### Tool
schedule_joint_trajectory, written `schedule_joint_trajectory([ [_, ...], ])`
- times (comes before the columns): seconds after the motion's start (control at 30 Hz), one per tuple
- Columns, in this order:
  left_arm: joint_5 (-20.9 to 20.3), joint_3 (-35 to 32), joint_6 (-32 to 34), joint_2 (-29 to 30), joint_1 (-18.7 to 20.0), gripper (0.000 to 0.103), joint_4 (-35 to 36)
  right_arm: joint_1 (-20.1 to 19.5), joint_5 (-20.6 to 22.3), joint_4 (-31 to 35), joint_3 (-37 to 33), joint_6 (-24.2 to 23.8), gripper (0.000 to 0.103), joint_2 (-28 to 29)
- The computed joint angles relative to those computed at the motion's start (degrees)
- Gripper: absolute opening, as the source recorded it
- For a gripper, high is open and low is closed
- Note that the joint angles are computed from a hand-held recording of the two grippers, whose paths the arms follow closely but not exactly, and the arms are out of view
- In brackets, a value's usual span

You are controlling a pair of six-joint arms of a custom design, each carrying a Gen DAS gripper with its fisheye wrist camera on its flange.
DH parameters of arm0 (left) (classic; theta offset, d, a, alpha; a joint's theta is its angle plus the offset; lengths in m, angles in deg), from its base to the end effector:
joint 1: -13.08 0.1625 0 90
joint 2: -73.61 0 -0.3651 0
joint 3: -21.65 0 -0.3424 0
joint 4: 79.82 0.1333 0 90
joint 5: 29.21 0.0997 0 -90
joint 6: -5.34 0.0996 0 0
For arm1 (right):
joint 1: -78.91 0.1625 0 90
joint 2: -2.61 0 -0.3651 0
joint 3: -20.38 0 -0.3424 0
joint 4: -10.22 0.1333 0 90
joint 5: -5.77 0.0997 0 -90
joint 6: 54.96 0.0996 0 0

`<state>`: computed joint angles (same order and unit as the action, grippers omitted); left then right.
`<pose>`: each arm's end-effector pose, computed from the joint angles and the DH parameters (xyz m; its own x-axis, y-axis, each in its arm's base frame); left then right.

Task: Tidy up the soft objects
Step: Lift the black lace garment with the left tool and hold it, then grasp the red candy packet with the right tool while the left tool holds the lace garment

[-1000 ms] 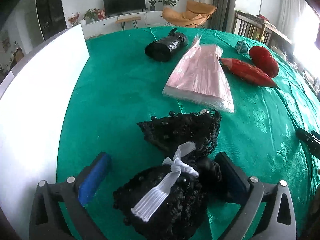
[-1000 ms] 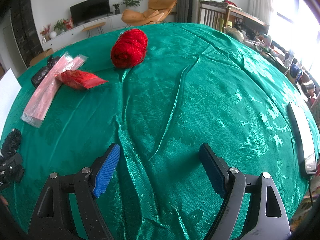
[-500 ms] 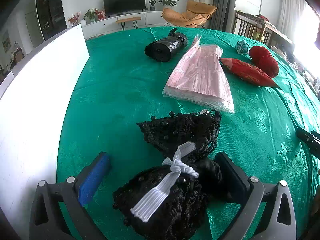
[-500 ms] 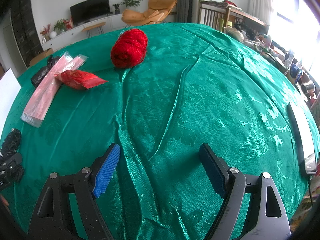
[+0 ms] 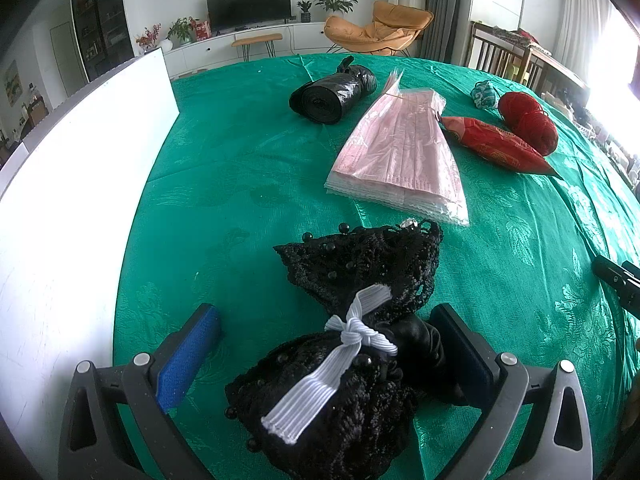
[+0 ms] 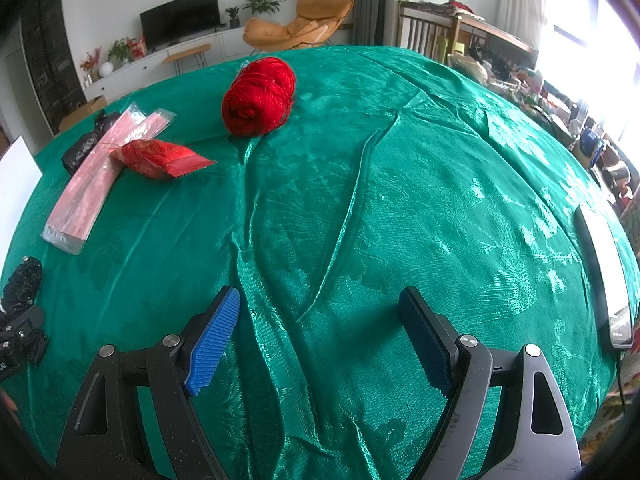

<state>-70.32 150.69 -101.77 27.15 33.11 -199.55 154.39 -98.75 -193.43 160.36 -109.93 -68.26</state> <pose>-0.2140 -0.2998 -0.0314 -0.6420 -0.4399 -0.6279 0.1571 0.7261 -0.6694 0.0095 -0.3954 0.1888 -0.6589 -0.3280 0.6769 -0.6287 0.7342 -0.2563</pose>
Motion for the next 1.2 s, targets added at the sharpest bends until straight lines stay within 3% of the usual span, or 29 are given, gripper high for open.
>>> schedule_joint_trajectory([
  [0.6, 0.0, 0.1, -0.1, 0.0, -0.1, 0.103, 0.0, -0.1, 0.2, 0.4, 0.0, 0.0, 0.085, -0.2],
  [0.73, 0.0, 0.1, -0.1, 0.0, -0.1, 0.103, 0.0, 0.5, 2.8, 5.7, -0.7, 0.9, 0.084, -2.7],
  [0.77, 0.0, 0.0, 0.0, 0.0, 0.0, 0.103, 0.0, 1.5, 5.5, 8.0, -1.2, 0.3, 0.084, -3.9],
  [0.83, 0.0, 0.1, 0.0, 0.1, 0.0, 0.103, -0.1, 5.0, 6.7, 10.6, -3.3, -2.2, 0.084, -3.5],
  [0.9, 0.0, 0.1, -0.1, 0.0, -0.1, 0.103, -0.1, 10.8, 2.9, 18.4, -9.1, -4.8, 0.084, 0.2],
  [1.0, 0.0, 0.1, -0.1, 0.0, -0.1, 0.103, -0.1, 16.6, -4.8, 30.4, -18.3, -4.1, 0.083, 7.7],
  [1.1, 0.0, 0.1, -0.1, 0.0, -0.1, 0.103, -0.1, 20.1, -11.2, 29.1, -23.4, -5.6, 0.081, 16.3],
  [1.17, 0.0, 0.1, -0.1, 0.0, -0.1, 0.103, -0.1, 20.5, -12.5, 29.9, -25.7, -3.4, 0.079, 19.1],
  [1.2, 0.1, 0.1, 0.0, 0.1, 0.0, 0.103, -0.2, 20.3, -12.8, 32.1, -26.9, -1.1, 0.072, 19.6],
])
